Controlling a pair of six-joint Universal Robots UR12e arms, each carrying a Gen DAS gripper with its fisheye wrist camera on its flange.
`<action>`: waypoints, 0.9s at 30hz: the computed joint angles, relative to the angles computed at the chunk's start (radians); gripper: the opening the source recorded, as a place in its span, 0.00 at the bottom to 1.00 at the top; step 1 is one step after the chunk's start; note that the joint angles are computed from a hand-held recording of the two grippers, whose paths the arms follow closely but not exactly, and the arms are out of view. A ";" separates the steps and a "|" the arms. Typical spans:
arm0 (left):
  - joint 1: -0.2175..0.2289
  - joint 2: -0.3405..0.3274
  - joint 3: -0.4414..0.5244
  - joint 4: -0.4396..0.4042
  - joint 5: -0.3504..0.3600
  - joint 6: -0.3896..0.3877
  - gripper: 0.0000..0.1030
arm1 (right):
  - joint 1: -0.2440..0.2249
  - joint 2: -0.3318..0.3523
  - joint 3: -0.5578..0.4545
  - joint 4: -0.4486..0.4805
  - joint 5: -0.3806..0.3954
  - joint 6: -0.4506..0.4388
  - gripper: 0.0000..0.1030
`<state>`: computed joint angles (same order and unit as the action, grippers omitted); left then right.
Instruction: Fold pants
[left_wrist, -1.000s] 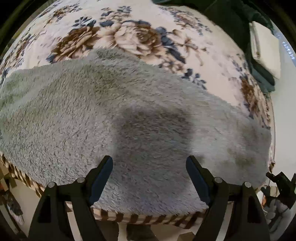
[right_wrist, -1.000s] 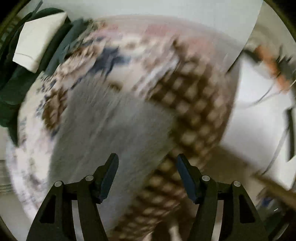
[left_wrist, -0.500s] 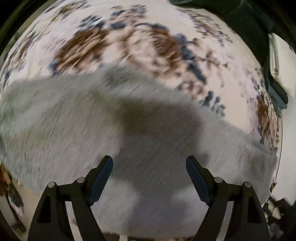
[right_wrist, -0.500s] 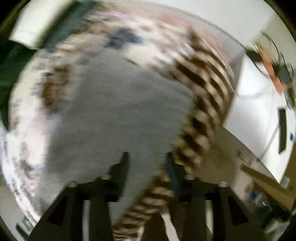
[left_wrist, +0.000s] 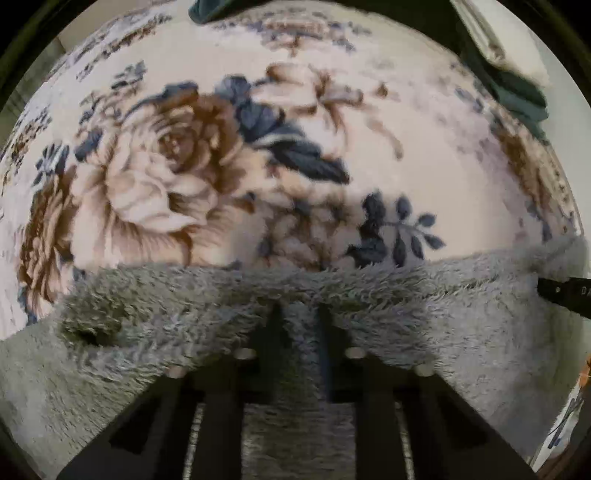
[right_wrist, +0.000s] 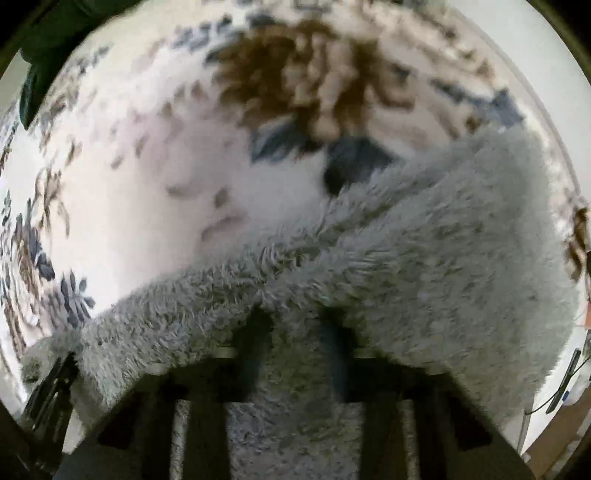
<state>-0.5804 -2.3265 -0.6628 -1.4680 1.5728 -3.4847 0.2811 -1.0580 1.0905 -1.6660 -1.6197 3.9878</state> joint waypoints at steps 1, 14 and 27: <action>0.002 0.018 -0.028 0.035 -0.004 -0.002 0.07 | 0.005 -0.013 0.010 -0.029 -0.025 0.006 0.05; 0.033 -0.002 0.032 0.047 -0.005 -0.092 0.03 | 0.001 -0.010 -0.018 -0.097 -0.110 -0.044 0.00; 0.012 0.093 -0.085 0.023 -0.244 -0.238 0.91 | -0.107 -0.399 0.480 -0.287 0.021 0.328 0.67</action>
<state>-0.5681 -2.2331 -0.7482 -1.4452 1.3289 -3.7228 0.1746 -1.4571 1.5701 -1.9535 -1.5983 4.3160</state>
